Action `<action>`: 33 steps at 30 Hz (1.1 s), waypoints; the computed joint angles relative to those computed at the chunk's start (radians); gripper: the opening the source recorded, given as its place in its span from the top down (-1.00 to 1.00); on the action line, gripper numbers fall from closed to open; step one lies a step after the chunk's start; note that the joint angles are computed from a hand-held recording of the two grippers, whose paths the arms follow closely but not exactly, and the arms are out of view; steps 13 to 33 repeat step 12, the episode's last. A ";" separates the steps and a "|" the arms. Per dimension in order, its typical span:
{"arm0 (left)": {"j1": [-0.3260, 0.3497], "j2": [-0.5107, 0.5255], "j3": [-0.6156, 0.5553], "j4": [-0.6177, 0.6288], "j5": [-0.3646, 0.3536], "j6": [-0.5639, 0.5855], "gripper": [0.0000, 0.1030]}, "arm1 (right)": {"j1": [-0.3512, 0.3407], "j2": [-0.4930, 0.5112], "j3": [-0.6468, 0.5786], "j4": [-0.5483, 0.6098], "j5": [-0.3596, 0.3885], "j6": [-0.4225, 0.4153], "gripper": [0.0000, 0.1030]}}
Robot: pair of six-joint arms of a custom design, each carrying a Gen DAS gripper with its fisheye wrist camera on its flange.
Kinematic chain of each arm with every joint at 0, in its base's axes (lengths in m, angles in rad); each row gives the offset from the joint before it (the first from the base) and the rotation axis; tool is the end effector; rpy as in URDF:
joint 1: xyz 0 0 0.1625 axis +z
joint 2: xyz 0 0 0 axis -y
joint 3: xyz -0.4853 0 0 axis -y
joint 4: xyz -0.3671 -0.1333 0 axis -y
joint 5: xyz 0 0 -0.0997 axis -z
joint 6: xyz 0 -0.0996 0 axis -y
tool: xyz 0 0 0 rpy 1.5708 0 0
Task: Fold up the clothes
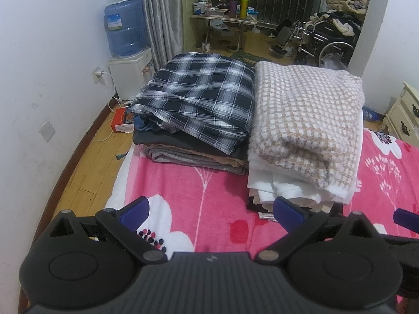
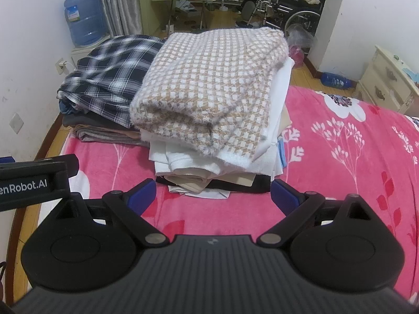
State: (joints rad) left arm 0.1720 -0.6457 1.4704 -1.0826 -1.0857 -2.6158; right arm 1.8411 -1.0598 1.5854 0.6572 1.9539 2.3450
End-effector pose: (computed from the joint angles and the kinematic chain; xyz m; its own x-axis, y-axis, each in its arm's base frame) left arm -0.5377 -0.2758 0.0661 -0.3794 -0.8425 -0.3824 -0.0704 0.4384 -0.8960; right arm 0.2254 -0.4538 0.2784 -0.4746 -0.7157 0.5124 -0.8389 0.5440 -0.0171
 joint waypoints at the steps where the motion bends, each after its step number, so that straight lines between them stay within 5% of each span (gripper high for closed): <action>1: 0.000 0.001 -0.002 0.002 0.000 0.000 -0.97 | 0.000 0.000 0.000 0.000 0.000 0.001 -0.83; 33: -0.007 -0.002 0.006 0.000 -0.003 -0.001 -0.97 | 0.003 0.001 0.002 0.001 0.001 0.001 -0.83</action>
